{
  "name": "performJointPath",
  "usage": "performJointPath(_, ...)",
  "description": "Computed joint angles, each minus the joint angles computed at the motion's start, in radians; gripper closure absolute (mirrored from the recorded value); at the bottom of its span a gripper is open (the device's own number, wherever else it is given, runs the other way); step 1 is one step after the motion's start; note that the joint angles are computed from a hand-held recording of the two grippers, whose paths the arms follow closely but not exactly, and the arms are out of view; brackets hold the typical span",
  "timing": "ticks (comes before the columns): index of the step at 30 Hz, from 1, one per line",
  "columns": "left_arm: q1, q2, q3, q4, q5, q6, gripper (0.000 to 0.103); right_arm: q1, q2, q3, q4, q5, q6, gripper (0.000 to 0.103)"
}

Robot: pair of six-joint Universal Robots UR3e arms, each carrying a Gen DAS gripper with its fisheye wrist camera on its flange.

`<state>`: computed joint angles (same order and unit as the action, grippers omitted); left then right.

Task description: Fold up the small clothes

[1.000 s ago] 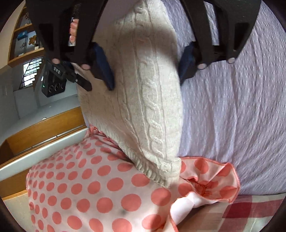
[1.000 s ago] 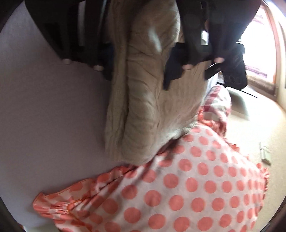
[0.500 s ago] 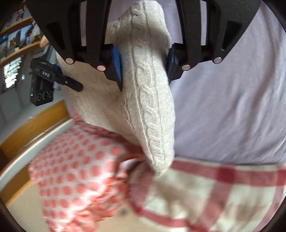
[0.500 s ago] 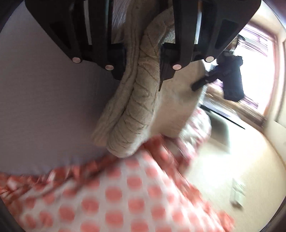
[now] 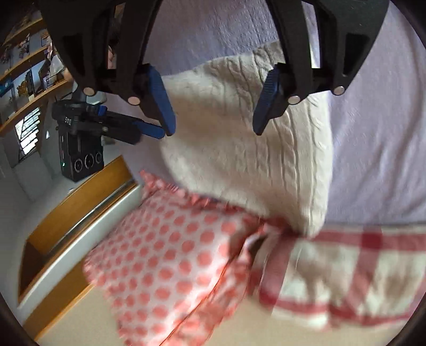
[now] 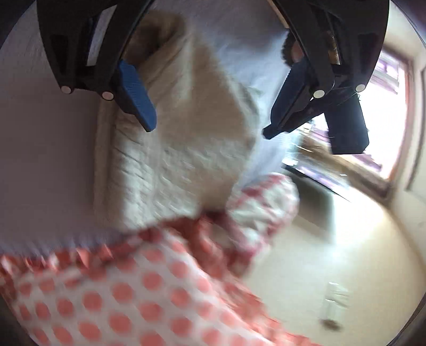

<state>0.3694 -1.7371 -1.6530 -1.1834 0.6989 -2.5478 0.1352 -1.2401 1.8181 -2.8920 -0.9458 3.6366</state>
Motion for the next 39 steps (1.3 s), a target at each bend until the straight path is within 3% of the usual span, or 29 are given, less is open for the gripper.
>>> performJointPath(1,-0.031,-0.042,0.0,0.062,0.033,-0.057,0.044,0.0,0.042,-0.011,0.003,-0.012,0.014,0.014)
performJointPath(3,-0.054,-0.054,-0.034,0.204,0.047,-0.132,0.045,-0.015,0.066,0.042,-0.126,-0.011,0.061,0.014)
performJointPath(6,-0.037,0.036,-0.082,0.172,0.045,-0.106,0.039,-0.001,-0.03,0.109,-0.133,-0.059,0.062,0.014)
performJointPath(11,0.076,0.385,-0.347,0.184,0.157,0.039,0.009,0.148,-0.333,0.311,-0.145,-0.392,-0.034,0.001)
performJointPath(14,0.199,0.598,-0.521,0.145,0.215,0.135,0.003,0.302,-0.385,0.35,-0.128,-0.616,-0.019,0.001)
performJointPath(17,0.271,0.715,-0.629,0.096,0.262,0.206,0.003,0.438,-0.301,0.303,-0.065,-0.785,0.037,0.001)
performJointPath(18,0.261,0.72,-0.656,0.131,0.284,0.195,0.003,0.47,-0.262,0.276,-0.037,-0.82,0.061,0.001)
performJointPath(24,0.17,0.708,-0.779,0.423,0.393,0.105,0.003,0.57,-0.133,0.161,0.141,-0.963,0.173,0.001)
performJointPath(30,0.108,0.635,-0.785,0.533,0.446,0.047,0.003,0.607,-0.071,0.097,0.199,-1.041,0.204,0.001)
performJointPath(39,0.12,0.607,-0.78,0.518,0.447,0.061,0.003,0.599,-0.044,0.075,0.237,-1.027,0.196,0.001)
